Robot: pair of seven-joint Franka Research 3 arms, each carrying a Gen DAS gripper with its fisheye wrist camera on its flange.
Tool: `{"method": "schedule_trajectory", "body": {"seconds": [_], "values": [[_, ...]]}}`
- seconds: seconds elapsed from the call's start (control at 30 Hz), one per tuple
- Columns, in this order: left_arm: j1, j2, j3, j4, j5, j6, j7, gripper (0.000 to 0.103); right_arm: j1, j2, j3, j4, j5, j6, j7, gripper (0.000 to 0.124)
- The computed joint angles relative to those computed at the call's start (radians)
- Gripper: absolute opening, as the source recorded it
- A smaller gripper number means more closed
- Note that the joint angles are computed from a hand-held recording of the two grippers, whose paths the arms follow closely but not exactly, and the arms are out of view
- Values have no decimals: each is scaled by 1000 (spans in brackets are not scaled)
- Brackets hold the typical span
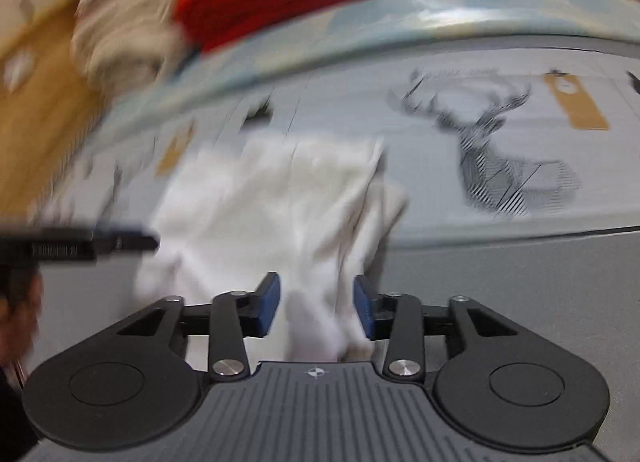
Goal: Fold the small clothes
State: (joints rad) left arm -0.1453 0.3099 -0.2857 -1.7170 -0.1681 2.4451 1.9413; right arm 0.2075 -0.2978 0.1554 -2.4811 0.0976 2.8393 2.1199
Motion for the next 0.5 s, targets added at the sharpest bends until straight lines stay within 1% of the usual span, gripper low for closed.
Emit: {"method": "schedule_trajectory", "body": {"seconds": [0.03, 0.07, 0.1, 0.13, 0.2, 0.27, 0.3, 0.33, 0.37, 0.4, 0.47, 0.5], "values": [[-30, -8, 24, -24, 88, 12, -29, 41, -25, 20, 29, 34, -58, -101, 16, 49], [-48, -26, 38, -59, 150, 52, -53, 47, -33, 27, 40, 49, -101, -171, 34, 55], [-51, -45, 40, -79, 173, 77, -66, 47, -37, 29, 45, 52, -129, -210, 67, 59], [-47, -62, 35, -91, 171, 84, -69, 46, -33, 22, 40, 47, -136, -212, 94, 59], [-17, -106, 12, -116, 96, 91, -17, 51, -43, -9, 55, 48, -197, -225, 166, 59], [-7, -167, 12, -158, 53, 120, 13, 65, -68, -51, 90, 56, -304, -265, 234, 58], [-9, -201, 19, -183, 47, 149, 11, 69, -77, -81, 105, 57, -346, -293, 266, 58], [-12, -242, 25, -220, 38, 188, 1, 76, -83, -111, 115, 59, -372, -320, 299, 58], [-17, -287, 32, -257, 20, 221, -6, 81, -86, -142, 123, 57, -388, -328, 335, 58], [-23, -339, 40, -306, -19, 266, -2, 82, -94, -169, 131, 53, -406, -320, 371, 59], [-55, -423, 67, -389, -109, 342, 37, 85, -112, -250, 167, 30, -450, -304, 445, 63], [-76, -465, 84, -438, -142, 392, 58, 85, -118, -291, 188, 16, -467, -294, 474, 68]]}}
